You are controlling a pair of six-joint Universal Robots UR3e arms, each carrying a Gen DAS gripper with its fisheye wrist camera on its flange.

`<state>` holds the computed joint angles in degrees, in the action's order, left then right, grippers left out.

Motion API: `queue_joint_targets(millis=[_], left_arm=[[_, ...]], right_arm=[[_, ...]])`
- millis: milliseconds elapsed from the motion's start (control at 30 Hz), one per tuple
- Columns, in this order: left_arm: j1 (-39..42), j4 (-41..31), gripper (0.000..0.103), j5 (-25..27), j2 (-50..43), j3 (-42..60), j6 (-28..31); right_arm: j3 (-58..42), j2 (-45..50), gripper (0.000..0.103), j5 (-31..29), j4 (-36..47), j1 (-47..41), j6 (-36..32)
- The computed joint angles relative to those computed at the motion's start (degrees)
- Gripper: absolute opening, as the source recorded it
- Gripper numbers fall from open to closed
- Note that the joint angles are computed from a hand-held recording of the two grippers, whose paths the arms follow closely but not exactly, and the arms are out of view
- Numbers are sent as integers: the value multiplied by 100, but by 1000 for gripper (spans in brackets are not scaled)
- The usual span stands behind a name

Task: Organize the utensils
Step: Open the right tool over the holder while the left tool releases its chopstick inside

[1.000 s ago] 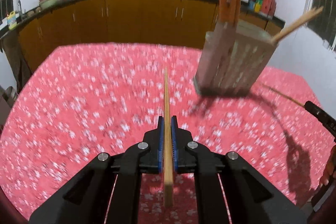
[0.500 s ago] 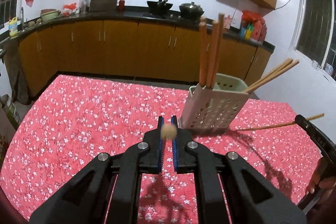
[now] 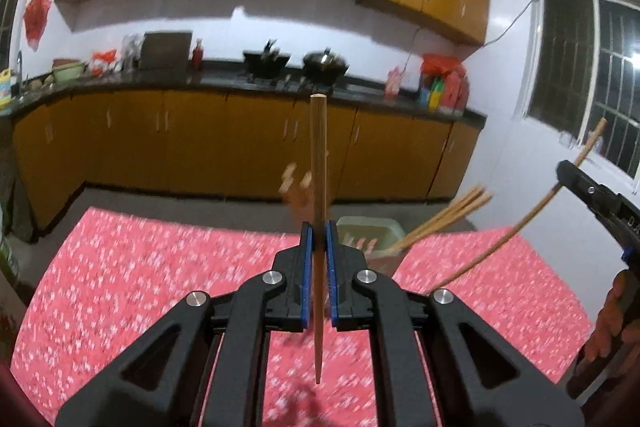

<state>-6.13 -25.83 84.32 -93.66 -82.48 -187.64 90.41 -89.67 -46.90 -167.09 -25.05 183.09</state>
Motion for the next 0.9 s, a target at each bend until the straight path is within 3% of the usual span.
queue_joint_targets(millis=[133,233,467,733,900], left_arm=[[-202,178,7,192,-428,796,-187],[-443,307,7,676,-1059,1749,-346],[-762,586,7,1697,-2289,3253,-397],[-749,745,7,1651,-2690,3319,-592],[-678,590,8,1339,-2598,2969,-650]], right_arm=[[-678,476,8,-309,-508,320,470],[-1121,851,8,-641,-709,567,649],[-2027,1750,8,-1396,-525,1129,504],[-2333,2234,8,-1598,-283,1353,242],[-2385,2353,10,-1603,11,1445,97]])
